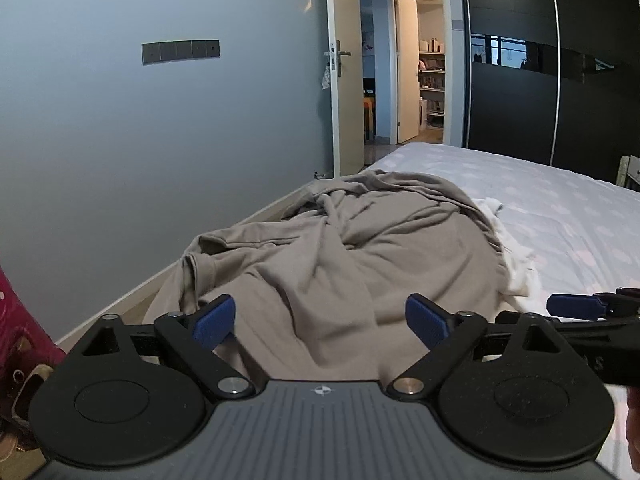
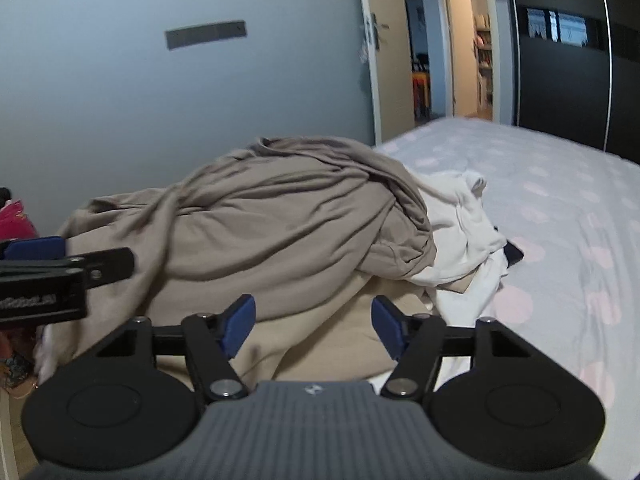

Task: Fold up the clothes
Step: 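Grasp the taupe shirt on the heap with both grippers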

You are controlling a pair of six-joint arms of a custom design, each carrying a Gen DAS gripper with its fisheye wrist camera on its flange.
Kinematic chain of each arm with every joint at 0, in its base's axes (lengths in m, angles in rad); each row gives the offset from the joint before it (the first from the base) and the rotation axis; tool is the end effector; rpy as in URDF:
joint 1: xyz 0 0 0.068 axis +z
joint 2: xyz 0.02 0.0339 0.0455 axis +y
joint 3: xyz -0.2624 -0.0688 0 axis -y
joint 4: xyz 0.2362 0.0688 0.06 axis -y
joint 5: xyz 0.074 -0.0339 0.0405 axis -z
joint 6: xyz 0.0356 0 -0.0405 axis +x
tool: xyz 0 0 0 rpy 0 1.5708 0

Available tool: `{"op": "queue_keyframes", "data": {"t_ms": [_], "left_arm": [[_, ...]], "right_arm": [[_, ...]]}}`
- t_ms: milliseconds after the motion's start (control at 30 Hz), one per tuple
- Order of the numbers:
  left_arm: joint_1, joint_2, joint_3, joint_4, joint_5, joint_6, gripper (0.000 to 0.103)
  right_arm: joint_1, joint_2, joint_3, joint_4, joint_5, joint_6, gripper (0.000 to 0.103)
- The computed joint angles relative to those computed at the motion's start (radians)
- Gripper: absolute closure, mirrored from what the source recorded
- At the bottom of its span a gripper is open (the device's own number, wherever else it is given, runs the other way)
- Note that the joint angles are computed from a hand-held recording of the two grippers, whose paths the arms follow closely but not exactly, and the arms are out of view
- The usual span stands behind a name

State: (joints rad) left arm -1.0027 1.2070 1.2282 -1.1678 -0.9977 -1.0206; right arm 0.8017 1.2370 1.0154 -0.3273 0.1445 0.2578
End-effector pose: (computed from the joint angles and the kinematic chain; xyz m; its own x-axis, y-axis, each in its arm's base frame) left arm 0.1328 -0.1524 0.3387 -0.4874 -0.0955 -0.8679 -0.2763 0.9598 0.0495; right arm 0.1920 0.1910 0.3110 -0.5104 -0.1645 -0.8441 -0.5124 0.8464 0.1449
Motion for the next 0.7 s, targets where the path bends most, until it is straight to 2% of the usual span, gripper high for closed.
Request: {"op": "queue_keyframes", "data": {"t_ms": [33,100,167,267,300,333,367,400,433,533,567,700], "left_arm": [[0.019,-0.016,-0.023,0.046,0.017,0.031,0.011],[0.052,-0.033,-0.057,0.122,0.045,0.081,0.018],[0.074,-0.018,-0.058,0.152,0.053,0.122,0.039],[0.105,-0.015,-0.055,0.18,0.09,0.169,0.058],[0.113,-0.014,-0.05,0.179,0.101,0.172,0.062],[0.116,-0.008,-0.043,0.164,0.099,0.166,0.073],[0.113,-0.002,-0.035,0.144,0.092,0.157,0.08],[0.112,-0.002,-0.033,0.131,0.09,0.157,0.083],[0.111,-0.007,-0.035,0.126,0.092,0.159,0.089],[0.094,-0.02,-0.021,0.084,0.109,0.128,0.095],[0.082,-0.024,-0.012,0.068,0.113,0.116,0.099],[-0.052,0.004,0.074,-0.055,0.04,0.03,0.1]], "right_arm": [[-0.014,0.032,0.014,0.013,-0.014,-0.001,0.036],[-0.038,0.097,0.046,0.035,-0.04,-0.002,0.039],[-0.042,0.139,0.068,0.046,-0.047,-0.006,0.047],[-0.044,0.183,0.09,0.055,-0.063,-0.008,0.059],[-0.044,0.195,0.098,0.057,-0.072,-0.008,0.068],[-0.044,0.202,0.105,0.054,-0.079,-0.005,0.08],[-0.041,0.207,0.115,0.048,-0.073,0.002,0.087],[-0.039,0.216,0.131,0.037,-0.065,0.008,0.099],[-0.042,0.213,0.14,0.024,-0.072,0.013,0.099],[-0.041,0.164,0.128,0.008,-0.059,0.017,0.1],[-0.035,0.136,0.118,0.0,-0.042,0.007,0.1],[-0.016,-0.011,0.085,-0.074,0.034,-0.021,0.101]]}}
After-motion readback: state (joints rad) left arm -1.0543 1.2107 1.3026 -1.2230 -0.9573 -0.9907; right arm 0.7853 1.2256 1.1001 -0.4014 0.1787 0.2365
